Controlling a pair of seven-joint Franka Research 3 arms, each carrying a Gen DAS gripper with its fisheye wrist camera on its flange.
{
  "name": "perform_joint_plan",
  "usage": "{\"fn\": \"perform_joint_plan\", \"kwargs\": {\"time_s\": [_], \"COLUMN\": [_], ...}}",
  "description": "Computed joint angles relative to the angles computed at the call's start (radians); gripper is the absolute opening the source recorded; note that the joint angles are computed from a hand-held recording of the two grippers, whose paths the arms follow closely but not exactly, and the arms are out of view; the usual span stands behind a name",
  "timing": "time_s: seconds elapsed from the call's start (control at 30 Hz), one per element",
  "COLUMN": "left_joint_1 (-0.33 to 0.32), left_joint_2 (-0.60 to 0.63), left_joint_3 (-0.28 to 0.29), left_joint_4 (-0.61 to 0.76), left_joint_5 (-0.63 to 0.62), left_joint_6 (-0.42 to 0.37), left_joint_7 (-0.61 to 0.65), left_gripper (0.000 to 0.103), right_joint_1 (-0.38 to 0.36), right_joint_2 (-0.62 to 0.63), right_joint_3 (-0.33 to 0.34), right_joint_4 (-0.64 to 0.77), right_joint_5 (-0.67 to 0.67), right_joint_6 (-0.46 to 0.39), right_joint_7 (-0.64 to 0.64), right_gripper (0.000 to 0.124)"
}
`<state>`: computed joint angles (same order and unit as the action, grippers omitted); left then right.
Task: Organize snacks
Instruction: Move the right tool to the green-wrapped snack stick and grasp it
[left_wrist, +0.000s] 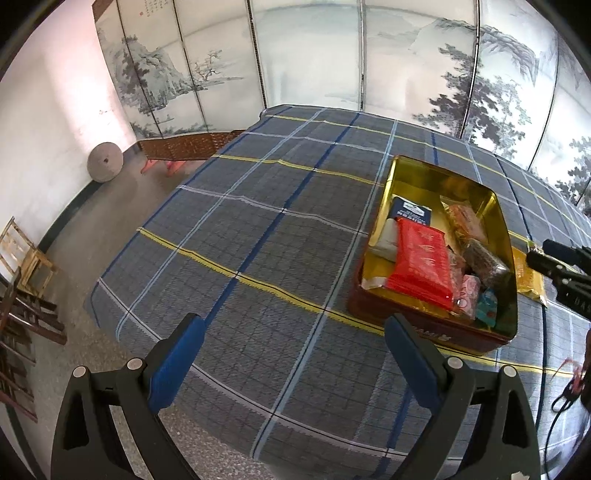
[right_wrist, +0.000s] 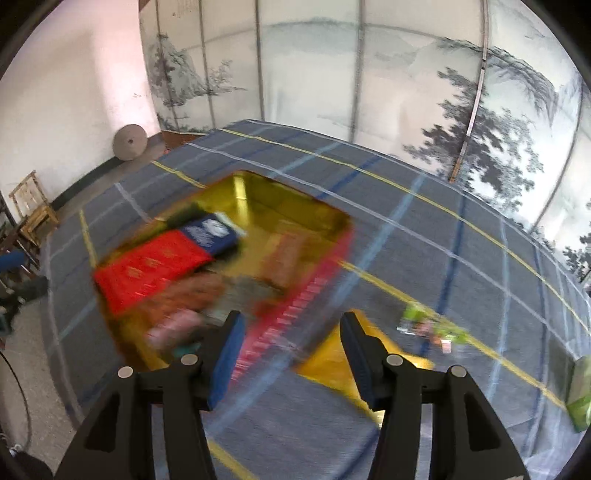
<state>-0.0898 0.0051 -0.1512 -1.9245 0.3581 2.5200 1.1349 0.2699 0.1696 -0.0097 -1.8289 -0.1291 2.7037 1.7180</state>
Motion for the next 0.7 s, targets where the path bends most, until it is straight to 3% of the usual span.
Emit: {"fn": "perform_joint_plan", "kwargs": {"time_s": [0.23,0.57,0.7], "left_joint_1": [-0.014,-0.036,-0.044], "left_joint_2": [0.009,0.033,0.042], "left_joint_3": [-0.01,-0.017,-0.019], "left_joint_4": [0.019,0.058,0.075], "left_joint_5": [0.01,0.044,0.058], "left_joint_6": [-0.032,-0.106,-0.13], "left_joint_7": [-0.011,-0.048,-0.058], "left_gripper": [0.097,0.097,0.097], "right_joint_1": [-0.075,-0.169,-0.17], "right_joint_2": [0.032,0.184,0.233], "right_joint_3": [-0.036,-0.007,-0.014], "right_joint_4": [0.032,0.235,0.294], "right_joint_5": [0.018,0.208,0.233], "right_joint_6": [-0.043,-0.238,-0.278], "right_joint_7": [-0.108,-0.44,-0.503], "right_gripper": [0.055,0.055,0.053]}}
